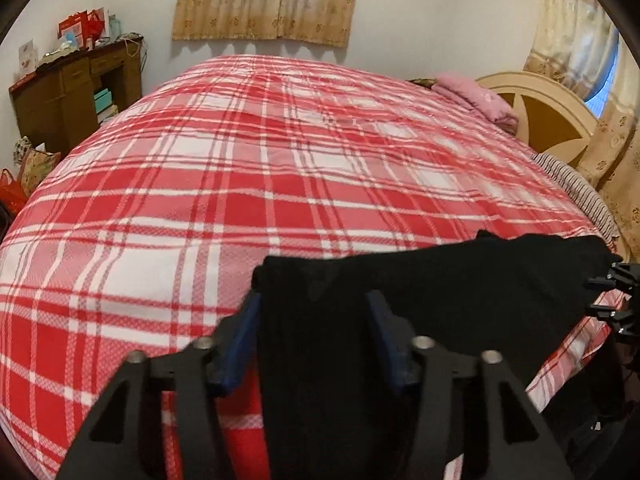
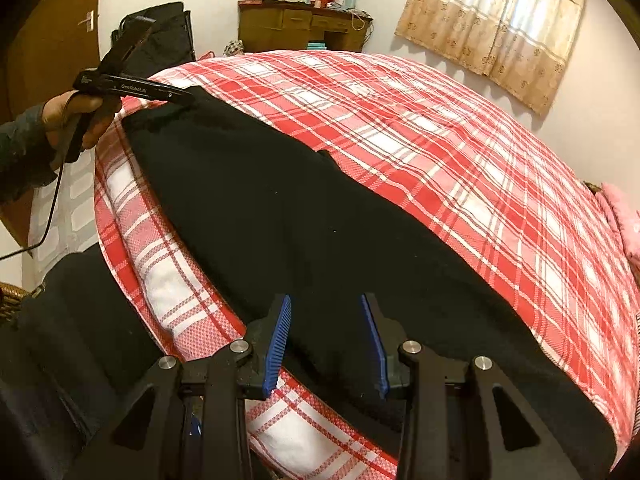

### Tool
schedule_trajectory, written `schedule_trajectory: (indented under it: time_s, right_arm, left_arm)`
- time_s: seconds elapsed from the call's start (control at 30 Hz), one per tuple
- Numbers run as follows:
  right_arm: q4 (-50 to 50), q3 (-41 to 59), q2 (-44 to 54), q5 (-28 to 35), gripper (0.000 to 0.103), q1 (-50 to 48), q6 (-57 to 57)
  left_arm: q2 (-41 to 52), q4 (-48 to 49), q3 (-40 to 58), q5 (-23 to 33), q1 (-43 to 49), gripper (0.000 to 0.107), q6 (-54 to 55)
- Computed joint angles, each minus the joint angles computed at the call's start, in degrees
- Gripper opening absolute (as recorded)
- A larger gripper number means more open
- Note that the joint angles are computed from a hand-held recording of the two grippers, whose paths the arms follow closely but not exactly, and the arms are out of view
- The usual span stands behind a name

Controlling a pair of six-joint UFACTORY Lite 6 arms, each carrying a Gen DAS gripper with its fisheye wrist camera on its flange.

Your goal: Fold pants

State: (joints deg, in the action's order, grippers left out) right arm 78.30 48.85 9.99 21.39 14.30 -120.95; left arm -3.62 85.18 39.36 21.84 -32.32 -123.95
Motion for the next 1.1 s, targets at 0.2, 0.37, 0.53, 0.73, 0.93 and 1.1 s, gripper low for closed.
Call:
schedule_trajectory:
  time_s: [0.2,0.37,0.53,0.73,0.93,1.1]
  right_arm:
    - [4.43,-0.18,0.75,-0.5,0.037,-0.13,-3.59]
    - [5.74,-0.05,0.85,-0.54,0.037,-0.18,-4.14]
    - [1.24,3.03,2.2,0.5,0.037,-0.69,2.43]
    - [-8.56,11.86,6.87,3.2,0.038,-0.62,16.45]
    - [-21.52,28.69,16.94,9.64,0.051,0.75,36.87]
    - [-29.61,48.08,30.7,14.97,0.051,3.35,53.36]
  left_arm:
    - [-1.03,-2.84,0.77,2.01,-0.16,0.016,3.49]
    - [-1.69,-3.4,1.57,3.26,-1.05,0.01,3.52]
    - [0.63,-1.31,2.26,4.02,0.81,0.01,0.95]
    - [2.89,9.9,0.36,1.17,3.87,0.01,-9.69]
    - [0.06,-4.23,0.75,11.42,-3.25,0.039,3.89]
    - [-4.32,-6.34,-0.59,22.66,-10.99,0.07,2.83]
